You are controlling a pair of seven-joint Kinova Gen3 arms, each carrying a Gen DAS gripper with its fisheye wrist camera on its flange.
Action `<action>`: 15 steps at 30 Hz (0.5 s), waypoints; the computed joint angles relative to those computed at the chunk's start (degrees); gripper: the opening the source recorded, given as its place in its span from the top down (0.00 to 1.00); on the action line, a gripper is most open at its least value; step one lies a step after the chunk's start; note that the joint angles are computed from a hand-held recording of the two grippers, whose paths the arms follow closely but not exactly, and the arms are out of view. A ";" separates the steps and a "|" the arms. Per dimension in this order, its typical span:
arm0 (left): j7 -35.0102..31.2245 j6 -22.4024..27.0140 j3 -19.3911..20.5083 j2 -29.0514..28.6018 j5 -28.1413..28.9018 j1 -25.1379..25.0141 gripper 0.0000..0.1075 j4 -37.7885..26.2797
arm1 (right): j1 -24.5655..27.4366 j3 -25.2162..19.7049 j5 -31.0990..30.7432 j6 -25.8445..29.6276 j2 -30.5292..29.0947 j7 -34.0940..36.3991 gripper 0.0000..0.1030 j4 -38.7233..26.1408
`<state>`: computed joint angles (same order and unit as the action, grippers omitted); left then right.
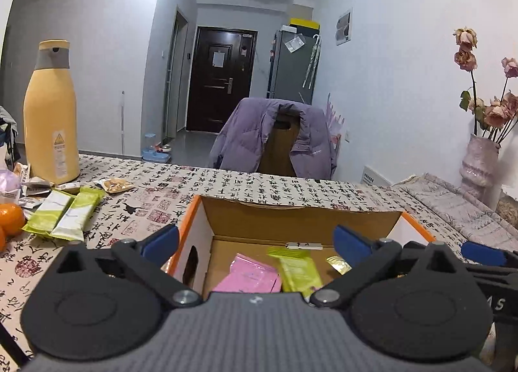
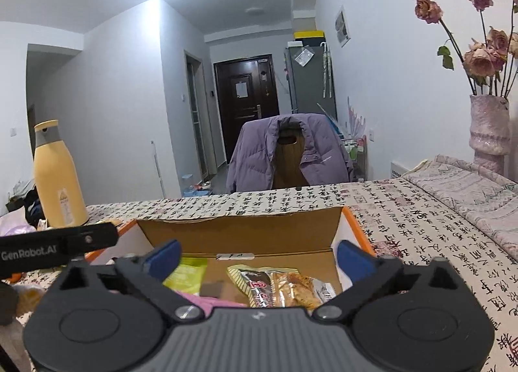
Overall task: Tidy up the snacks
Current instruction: 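Carry both packets into the orange box and open both grippers, then move both tools back toward the remaining snack pile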
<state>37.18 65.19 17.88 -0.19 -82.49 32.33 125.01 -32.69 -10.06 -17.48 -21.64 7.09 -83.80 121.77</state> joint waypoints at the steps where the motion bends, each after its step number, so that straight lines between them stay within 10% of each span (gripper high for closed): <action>1: 0.02 -0.17 -0.01 -0.08 -0.02 0.00 0.04 0.03 | 0.04 -0.02 0.02 -0.17 -0.08 -0.14 0.00 0.12; 15: -0.92 2.03 0.10 0.63 1.35 0.83 0.04 -1.42 | 0.09 -0.22 -1.27 -0.72 -1.04 1.09 0.00 0.64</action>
